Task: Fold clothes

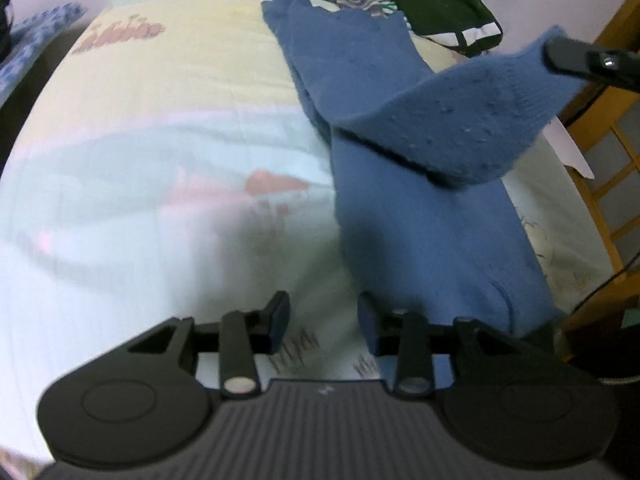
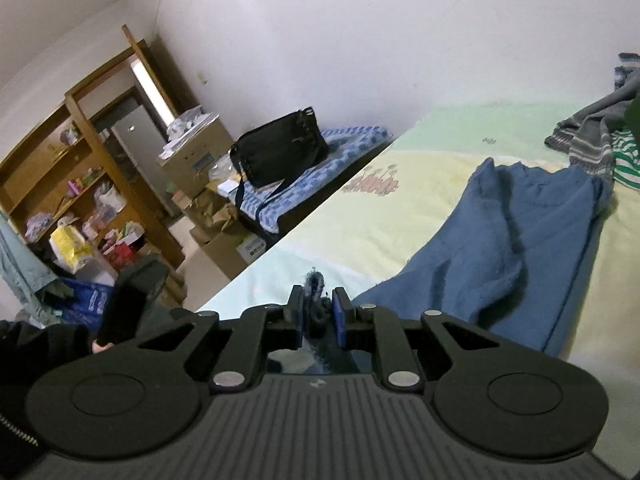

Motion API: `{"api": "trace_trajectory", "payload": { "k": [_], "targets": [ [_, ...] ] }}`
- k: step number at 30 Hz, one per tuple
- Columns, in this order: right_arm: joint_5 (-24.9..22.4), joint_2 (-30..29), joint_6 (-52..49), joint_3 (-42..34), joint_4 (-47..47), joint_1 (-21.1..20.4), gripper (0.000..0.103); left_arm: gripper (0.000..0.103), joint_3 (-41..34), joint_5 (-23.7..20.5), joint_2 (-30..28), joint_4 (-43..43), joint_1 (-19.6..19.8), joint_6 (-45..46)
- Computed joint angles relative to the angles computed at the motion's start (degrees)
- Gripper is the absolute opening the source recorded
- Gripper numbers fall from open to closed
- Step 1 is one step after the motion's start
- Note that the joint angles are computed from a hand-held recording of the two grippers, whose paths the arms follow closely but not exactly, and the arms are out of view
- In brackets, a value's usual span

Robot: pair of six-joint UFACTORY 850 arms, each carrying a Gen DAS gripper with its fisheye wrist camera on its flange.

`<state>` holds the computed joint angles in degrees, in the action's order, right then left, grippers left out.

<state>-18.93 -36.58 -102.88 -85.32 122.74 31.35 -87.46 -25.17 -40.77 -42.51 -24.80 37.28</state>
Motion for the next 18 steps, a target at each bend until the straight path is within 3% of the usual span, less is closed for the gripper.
{"api": "trace_trajectory", "payload": {
  "k": [5,7,14,18],
  "targets": [
    [4.0,-1.8,10.6,-1.8,-18.7,1.5,0.016,0.037,3.7,1.7,2.9,-0.2,-1.0,-2.6],
    [4.7,-2.3,13.6,-1.5,-21.9,1.9,0.016,0.037,4.3,2.0,3.3,-1.3,-1.3,-2.8],
    [4.5,-0.6,8.6,2.1,-14.2,1.7,0.017,0.037,4.7,-0.8,3.0,-9.3,-1.1,0.1],
    [4.3,1.0,1.8,4.5,-7.1,2.0,0.017,0.038,5.1,-0.3,4.4,-5.8,-0.9,-1.6]
  ]
}}
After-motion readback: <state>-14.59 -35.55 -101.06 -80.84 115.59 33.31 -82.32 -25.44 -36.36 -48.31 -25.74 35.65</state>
